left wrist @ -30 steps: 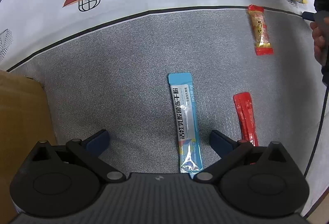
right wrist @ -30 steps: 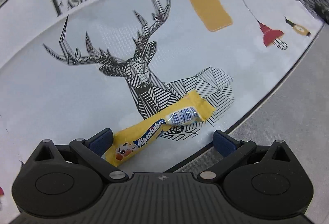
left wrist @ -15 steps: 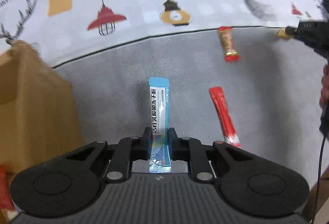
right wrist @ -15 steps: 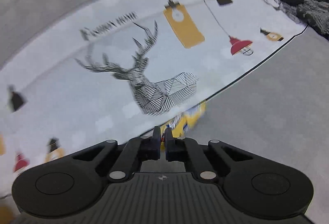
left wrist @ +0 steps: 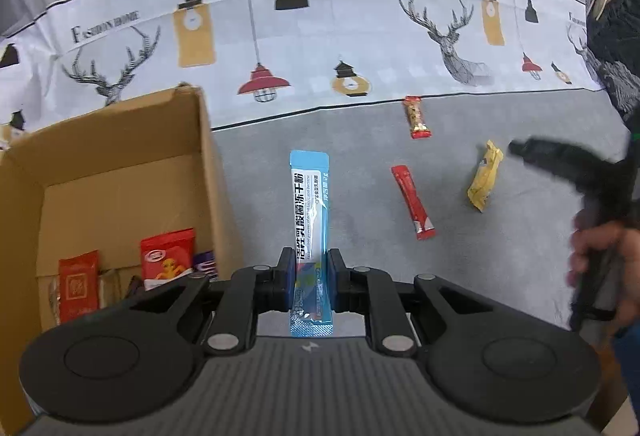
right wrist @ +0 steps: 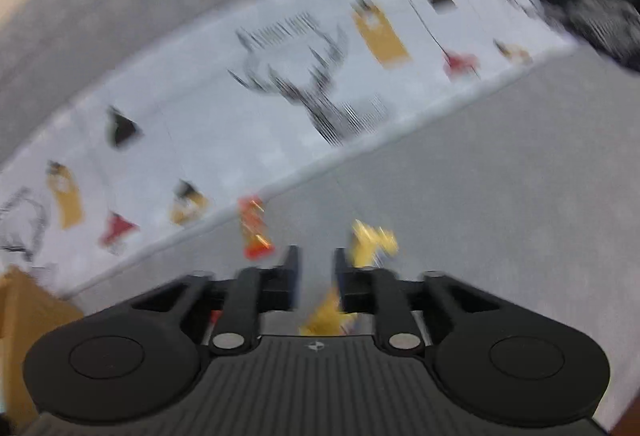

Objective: Organize snacks
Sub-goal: 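Grasp the blue stick pack with the left gripper while the right grasps the yellow Alpenliebe bar, then carry the blue stick pack and yellow bar over the box with both grippers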

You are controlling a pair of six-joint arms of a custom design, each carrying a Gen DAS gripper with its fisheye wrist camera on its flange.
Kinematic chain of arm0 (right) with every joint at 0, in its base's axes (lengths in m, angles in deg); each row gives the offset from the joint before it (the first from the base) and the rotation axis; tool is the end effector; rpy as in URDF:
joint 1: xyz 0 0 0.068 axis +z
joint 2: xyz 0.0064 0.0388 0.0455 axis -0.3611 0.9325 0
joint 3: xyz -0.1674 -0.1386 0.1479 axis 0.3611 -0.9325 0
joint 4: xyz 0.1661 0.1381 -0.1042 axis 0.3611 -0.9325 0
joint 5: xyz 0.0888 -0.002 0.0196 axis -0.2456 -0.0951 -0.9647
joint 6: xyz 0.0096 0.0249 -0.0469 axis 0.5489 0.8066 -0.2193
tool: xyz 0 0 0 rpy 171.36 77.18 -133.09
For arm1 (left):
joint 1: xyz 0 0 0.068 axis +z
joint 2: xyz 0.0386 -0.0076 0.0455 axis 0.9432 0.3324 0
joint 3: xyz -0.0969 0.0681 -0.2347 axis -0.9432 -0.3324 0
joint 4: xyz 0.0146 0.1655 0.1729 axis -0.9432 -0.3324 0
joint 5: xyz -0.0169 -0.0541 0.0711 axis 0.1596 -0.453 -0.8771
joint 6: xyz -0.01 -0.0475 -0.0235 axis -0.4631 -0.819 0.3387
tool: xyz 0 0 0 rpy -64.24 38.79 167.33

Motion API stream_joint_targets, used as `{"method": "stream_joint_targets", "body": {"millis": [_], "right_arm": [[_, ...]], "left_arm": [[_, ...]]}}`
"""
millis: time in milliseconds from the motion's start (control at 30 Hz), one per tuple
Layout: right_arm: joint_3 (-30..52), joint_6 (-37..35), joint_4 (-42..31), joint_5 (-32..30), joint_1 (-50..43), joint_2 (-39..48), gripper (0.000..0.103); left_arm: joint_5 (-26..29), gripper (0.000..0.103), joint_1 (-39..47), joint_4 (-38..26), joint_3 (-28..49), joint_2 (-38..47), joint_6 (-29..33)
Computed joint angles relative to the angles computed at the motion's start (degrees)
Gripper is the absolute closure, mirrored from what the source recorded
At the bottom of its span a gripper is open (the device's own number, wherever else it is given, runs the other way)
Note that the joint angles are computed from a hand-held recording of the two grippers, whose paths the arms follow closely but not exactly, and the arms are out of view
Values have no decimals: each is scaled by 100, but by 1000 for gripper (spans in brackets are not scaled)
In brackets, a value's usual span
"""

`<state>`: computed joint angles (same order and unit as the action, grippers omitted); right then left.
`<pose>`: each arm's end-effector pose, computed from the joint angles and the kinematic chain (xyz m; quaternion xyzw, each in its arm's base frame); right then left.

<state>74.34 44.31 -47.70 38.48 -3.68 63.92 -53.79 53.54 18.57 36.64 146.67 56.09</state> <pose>0.3338 0.1020 0.2113 0.1791 0.9292 0.1131 0.3028 0.2270 -0.0640 0.3484 0.0133 0.9692 0.0089 0.2458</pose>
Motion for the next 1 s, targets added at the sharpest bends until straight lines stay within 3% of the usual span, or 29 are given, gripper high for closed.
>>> {"method": "stream_joint_targets", "body": {"millis": [33, 267, 300, 333, 400, 500, 600, 700, 833, 933, 1000], "right_arm": [[-11, 38, 51, -51, 14, 185, 59], [634, 151, -37, -100, -31, 1645, 54], [595, 36, 98, -33, -21, 1705, 58], [637, -171, 80, 210, 55, 1732, 87], [650, -467, -91, 308, 115, 1677, 91], [95, -229, 27, 78, 45, 983, 91], [-862, -59, 272, 54, 191, -356, 91], [-1407, 269, -114, 45, 661, -1780, 91], [-1093, 936, -1118, 621, 2180, -2854, 91], [-384, 1560, -1796, 1030, 3420, -2932, 91], [142, 1936, -2129, 1322, 4226, -2754, 91]], "left_arm": [[31, 85, 68, 16, -19, -21, 37], [94, 85, 405, 196, 2, 276, 297], [143, 85, 462, 197, 33, 333, 309], [198, 85, 518, 235, 47, 387, 328], [254, 85, 583, 297, 64, 439, 338], [379, 85, 690, 319, 48, 361, 343], [511, 85, 821, 136, 79, 168, 366], [614, 85, 1010, -232, 171, -164, 458], [802, 85, 1479, -880, 339, -818, 742], [1150, 85, 2222, -1488, 505, -1368, 1245], [1621, 85, 3178, -1987, 648, -1742, 1970]]}}
